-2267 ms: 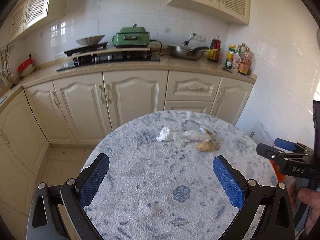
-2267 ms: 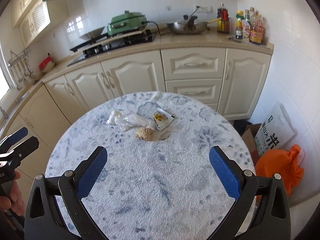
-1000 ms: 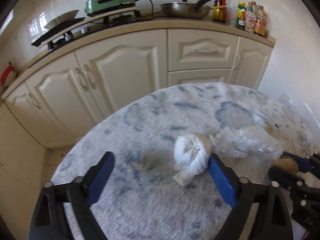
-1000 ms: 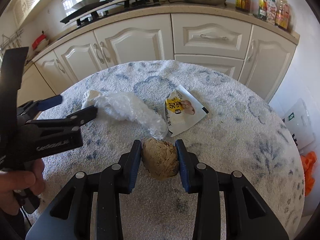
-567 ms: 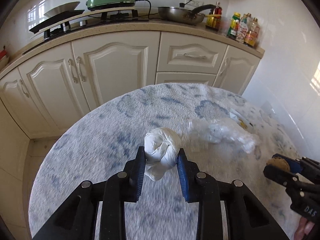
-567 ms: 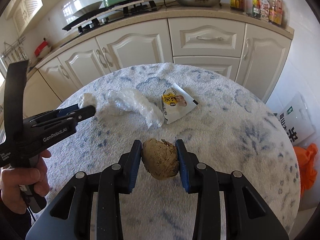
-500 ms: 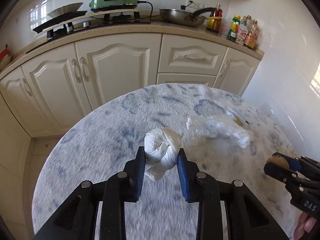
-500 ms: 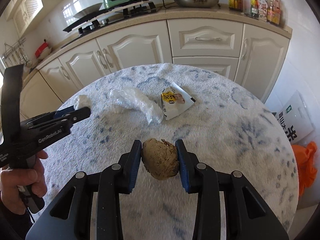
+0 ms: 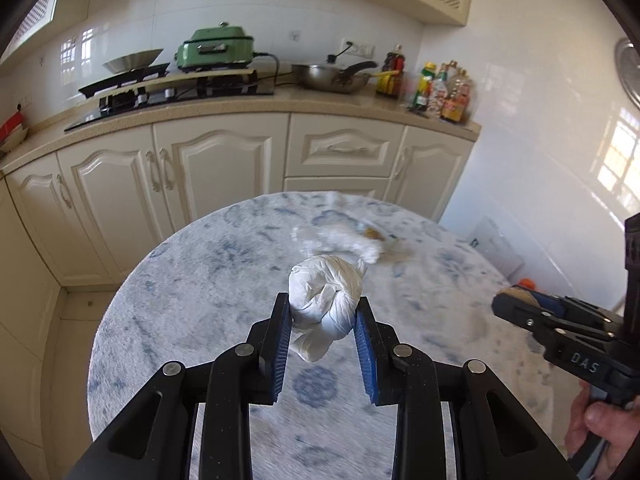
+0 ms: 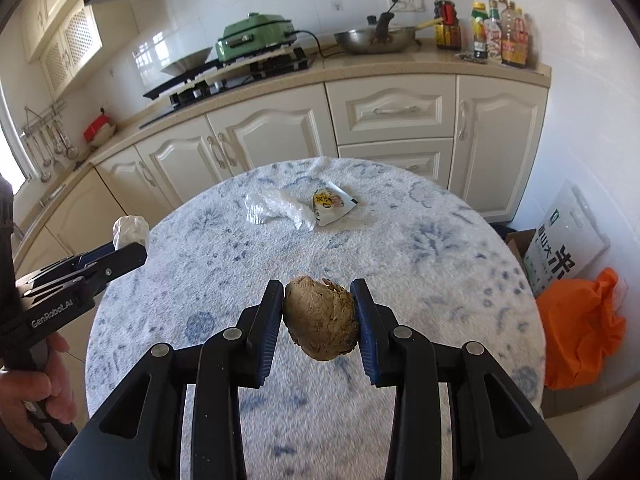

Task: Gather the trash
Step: 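Carry the brown lump and tissue ball toward the blue bin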

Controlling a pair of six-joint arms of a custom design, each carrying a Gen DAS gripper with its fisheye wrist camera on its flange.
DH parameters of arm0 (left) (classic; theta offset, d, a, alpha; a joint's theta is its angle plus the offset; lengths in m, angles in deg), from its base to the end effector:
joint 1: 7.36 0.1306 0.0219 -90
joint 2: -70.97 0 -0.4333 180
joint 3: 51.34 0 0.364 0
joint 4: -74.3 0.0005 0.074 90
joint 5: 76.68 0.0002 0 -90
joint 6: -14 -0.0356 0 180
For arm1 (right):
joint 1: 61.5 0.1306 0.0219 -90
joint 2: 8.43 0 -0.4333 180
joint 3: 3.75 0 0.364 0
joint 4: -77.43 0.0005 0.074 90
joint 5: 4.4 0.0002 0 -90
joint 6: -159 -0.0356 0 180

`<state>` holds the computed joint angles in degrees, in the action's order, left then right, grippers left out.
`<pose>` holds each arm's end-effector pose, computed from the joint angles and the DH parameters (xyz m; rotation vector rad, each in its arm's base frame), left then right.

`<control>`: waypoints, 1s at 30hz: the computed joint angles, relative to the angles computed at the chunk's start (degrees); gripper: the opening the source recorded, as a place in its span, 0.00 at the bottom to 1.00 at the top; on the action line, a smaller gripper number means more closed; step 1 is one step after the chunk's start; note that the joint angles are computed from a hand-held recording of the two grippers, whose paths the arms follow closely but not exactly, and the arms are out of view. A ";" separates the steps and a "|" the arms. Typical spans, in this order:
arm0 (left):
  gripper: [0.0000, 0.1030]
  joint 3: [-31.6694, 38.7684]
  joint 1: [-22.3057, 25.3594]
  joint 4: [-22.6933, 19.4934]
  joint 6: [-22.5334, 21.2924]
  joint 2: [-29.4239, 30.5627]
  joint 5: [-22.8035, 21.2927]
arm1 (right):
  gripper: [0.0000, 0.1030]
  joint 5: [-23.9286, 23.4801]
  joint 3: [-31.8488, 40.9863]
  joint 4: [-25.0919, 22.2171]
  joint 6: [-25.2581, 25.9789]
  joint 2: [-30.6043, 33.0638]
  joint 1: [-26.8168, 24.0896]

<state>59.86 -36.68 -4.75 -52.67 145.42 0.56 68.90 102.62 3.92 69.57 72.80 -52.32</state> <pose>0.2457 -0.1296 0.6925 0.0066 2.2966 -0.2198 0.3509 0.0666 0.6325 -0.3383 2.3866 0.4209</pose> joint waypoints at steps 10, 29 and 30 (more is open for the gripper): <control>0.26 8.18 -19.18 -4.01 5.53 2.07 -12.67 | 0.34 -6.57 0.74 -1.69 2.62 -4.39 -12.36; 0.26 26.26 -35.03 -3.09 1.31 19.32 -9.96 | 0.34 -17.68 5.13 -8.28 13.58 -3.44 -46.96; 0.26 27.38 -35.27 -3.04 0.90 20.70 -8.60 | 0.34 -17.80 5.07 -8.63 14.28 -3.17 -48.80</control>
